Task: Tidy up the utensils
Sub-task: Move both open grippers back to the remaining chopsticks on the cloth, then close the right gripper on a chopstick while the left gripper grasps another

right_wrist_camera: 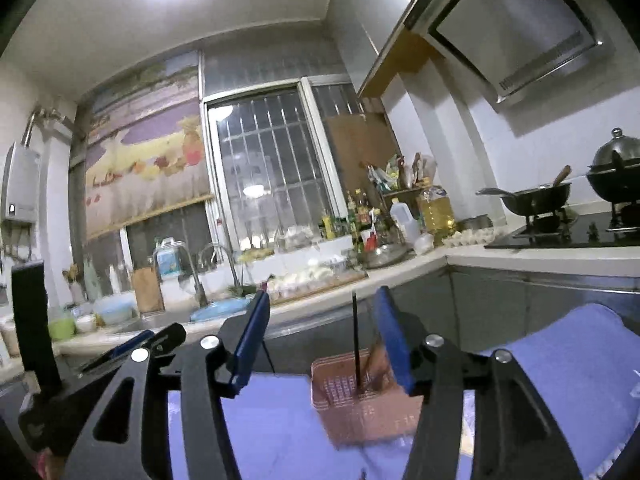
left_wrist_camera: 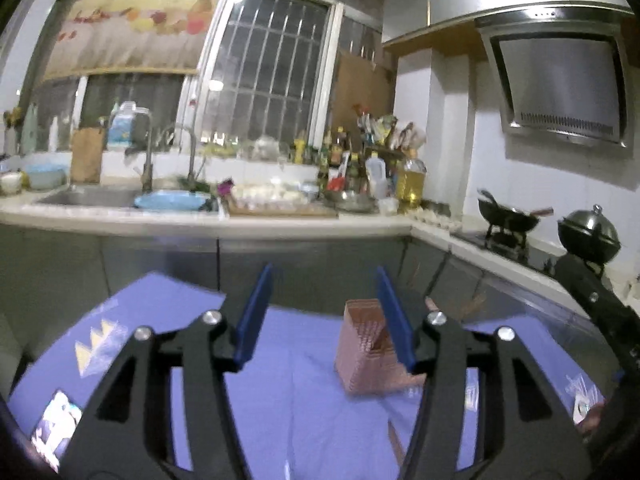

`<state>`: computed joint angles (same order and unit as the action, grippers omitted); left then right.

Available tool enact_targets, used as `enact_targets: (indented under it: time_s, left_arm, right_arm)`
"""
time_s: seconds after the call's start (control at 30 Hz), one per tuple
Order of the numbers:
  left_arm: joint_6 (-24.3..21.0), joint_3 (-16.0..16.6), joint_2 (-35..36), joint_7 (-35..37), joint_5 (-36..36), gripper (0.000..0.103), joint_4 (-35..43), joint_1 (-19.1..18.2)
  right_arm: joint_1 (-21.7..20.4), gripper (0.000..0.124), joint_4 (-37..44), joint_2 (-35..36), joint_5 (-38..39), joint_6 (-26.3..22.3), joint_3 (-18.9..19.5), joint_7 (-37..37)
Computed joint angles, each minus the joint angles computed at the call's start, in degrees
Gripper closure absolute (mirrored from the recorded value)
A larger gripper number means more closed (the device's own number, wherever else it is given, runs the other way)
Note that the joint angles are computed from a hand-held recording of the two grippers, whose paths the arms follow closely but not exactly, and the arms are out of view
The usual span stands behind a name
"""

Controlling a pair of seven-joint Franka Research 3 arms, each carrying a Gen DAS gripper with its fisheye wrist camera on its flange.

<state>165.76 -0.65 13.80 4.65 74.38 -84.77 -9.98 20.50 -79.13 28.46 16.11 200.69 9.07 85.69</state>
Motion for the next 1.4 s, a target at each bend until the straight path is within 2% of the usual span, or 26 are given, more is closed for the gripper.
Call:
enact_targets:
  time_s: [0.03,0.07,0.13,0.17,0.2,0.27,0.33,0.47,0.6,0.7,1.03,1.27,1.4]
  left_arm:
    - [0.5,-1.4,-1.8,0.4,-0.7,0.051,-4.0,1.5]
    - [1.0,-0.9,-2.5,2.6,-3.4,0.051,-6.0,1.1]
    - [1.3,-2.9,-3.7,10.7,-12.1,0.051,-11.4,2.9]
    - [1.0,-4.0,-3.7,15.5,-17.0,0.051,-13.5,3.6]
    - [0.6,-4.6,-3.7,18.7,-20.4,0.051,-14.9,3.9]
    - [-1.1,-6.4,-3.2,27.2,-29.7,0.051,-17.8,4.8]
    - [-1.3,-6.7,-3.0,31.1,-34.5,0.051,-19.9,4.7]
    - [-0.7,-5.8,-3.0,33.8,-37.4,0.051,-22.3,3.4]
    - [-0.5,-4.8,-2.4,34.2,-36.7,0.051,-22.2,2.3]
    - [-0.5,-5.2,-1.8,36.4,-39.1,0.051,-22.3,2.6]
    - [-0.7,-7.0,-0.3,44.4,-50.3,0.051,-22.2,4.5]
    - [0.1,-6.6,-0.6,46.2,-52.2,0.051,-22.7,4.2]
    - [0.3,-6.6,-0.6,47.1,-52.8,0.051,-22.9,4.1]
  right_arm:
    - [0.1,0.068,-4.8,-2.3,0.3,1.5,0.0,-0.3]
    - [0.5,0.068,-8.9,-4.3,0.7,1.8,-0.2,-0.8]
    - [4.8,0.068,-14.0,-6.9,5.2,-1.1,-4.5,-4.3]
    - [7.2,0.068,-15.6,-7.7,7.6,-3.6,-6.9,-5.8]
    - [11.2,0.068,-17.1,-8.5,11.0,-7.3,-11.3,-7.1]
    - [14.8,0.068,-18.0,-8.7,12.5,-13.9,-16.2,-4.9]
    - [15.4,0.069,-18.5,-8.7,12.2,-19.5,-17.5,-1.2]
    - [15.0,0.077,-18.6,-8.5,9.1,-25.0,-18.1,4.5]
    - [13.3,0.089,-17.1,-7.9,5.6,-28.6,-16.7,7.7]
    - [11.1,0.096,-15.7,-7.0,3.3,-31.7,-14.6,8.7]
    - [3.9,0.099,-13.8,-5.6,-3.0,-36.1,-7.7,10.9]
    - [0.8,0.099,-12.3,-5.1,-2.5,-39.4,-4.7,8.3]
    - [1.4,0.099,-12.0,-5.0,-3.6,-40.3,-4.9,6.9]
